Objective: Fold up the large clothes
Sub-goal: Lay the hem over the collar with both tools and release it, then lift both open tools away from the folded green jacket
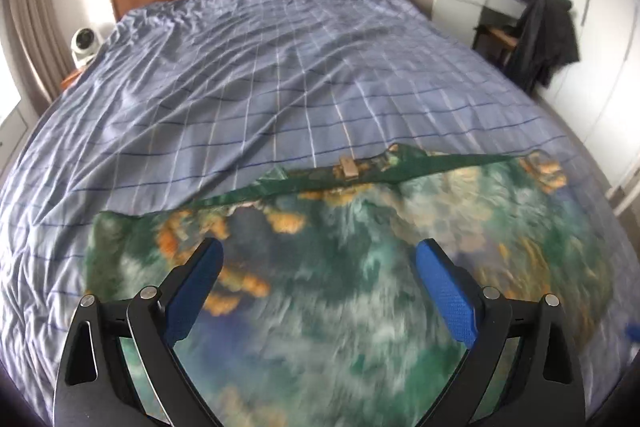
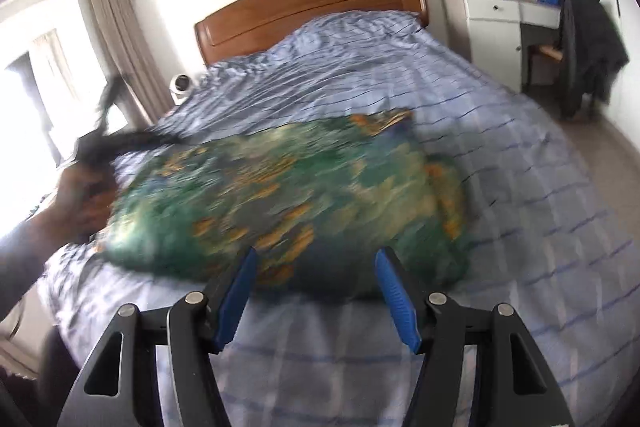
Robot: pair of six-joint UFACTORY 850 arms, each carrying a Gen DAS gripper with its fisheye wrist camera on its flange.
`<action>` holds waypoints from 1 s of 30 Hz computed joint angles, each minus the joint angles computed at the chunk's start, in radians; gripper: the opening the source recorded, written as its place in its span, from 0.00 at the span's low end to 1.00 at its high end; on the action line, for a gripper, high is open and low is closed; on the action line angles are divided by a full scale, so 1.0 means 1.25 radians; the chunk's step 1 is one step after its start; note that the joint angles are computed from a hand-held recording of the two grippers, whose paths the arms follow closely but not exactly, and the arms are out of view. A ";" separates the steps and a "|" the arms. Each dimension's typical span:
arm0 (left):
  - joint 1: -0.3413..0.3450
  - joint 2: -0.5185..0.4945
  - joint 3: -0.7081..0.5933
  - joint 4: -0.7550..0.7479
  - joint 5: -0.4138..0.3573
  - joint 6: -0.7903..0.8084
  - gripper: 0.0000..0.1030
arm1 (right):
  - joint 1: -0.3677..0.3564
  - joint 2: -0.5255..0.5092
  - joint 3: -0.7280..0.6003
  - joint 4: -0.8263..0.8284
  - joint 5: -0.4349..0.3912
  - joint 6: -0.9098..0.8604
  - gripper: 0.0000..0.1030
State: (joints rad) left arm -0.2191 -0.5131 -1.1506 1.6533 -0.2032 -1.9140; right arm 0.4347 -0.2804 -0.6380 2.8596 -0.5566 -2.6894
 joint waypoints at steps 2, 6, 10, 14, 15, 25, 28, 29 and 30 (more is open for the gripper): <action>-0.008 -0.020 -0.007 -0.105 -0.006 0.095 0.95 | 0.007 0.020 0.029 -0.015 -0.009 0.015 0.61; -0.039 0.008 0.077 0.029 -0.035 -0.011 0.95 | 0.015 0.034 0.062 -0.021 -0.020 0.012 0.61; -0.086 0.067 0.186 0.200 -0.093 -0.175 0.95 | 0.003 0.036 0.081 -0.053 -0.023 0.071 0.61; -0.140 0.128 0.284 0.258 -0.178 -0.241 0.95 | -0.004 0.030 0.084 -0.062 -0.030 0.117 0.61; -0.150 0.140 0.301 0.259 -0.189 -0.245 0.95 | -0.004 0.031 0.086 -0.063 -0.033 0.122 0.61; -0.265 0.233 0.449 0.280 -0.180 -0.395 0.95 | 0.039 0.014 0.091 0.010 -0.033 0.089 0.61; -0.277 0.218 0.462 0.297 -0.170 -0.453 0.95 | 0.051 0.010 0.091 0.022 -0.023 0.085 0.61; -0.273 0.210 0.460 0.306 -0.161 -0.468 0.95 | 0.055 0.009 0.091 0.026 -0.020 0.087 0.61; -0.269 0.200 0.459 0.322 -0.150 -0.490 0.95 | 0.059 0.009 0.091 0.028 -0.019 0.093 0.61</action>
State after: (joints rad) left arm -0.5556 -0.2629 -0.5763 2.0559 -0.3904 -2.5263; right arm 0.5085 -0.2696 -0.5248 2.8943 -0.5809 -2.5732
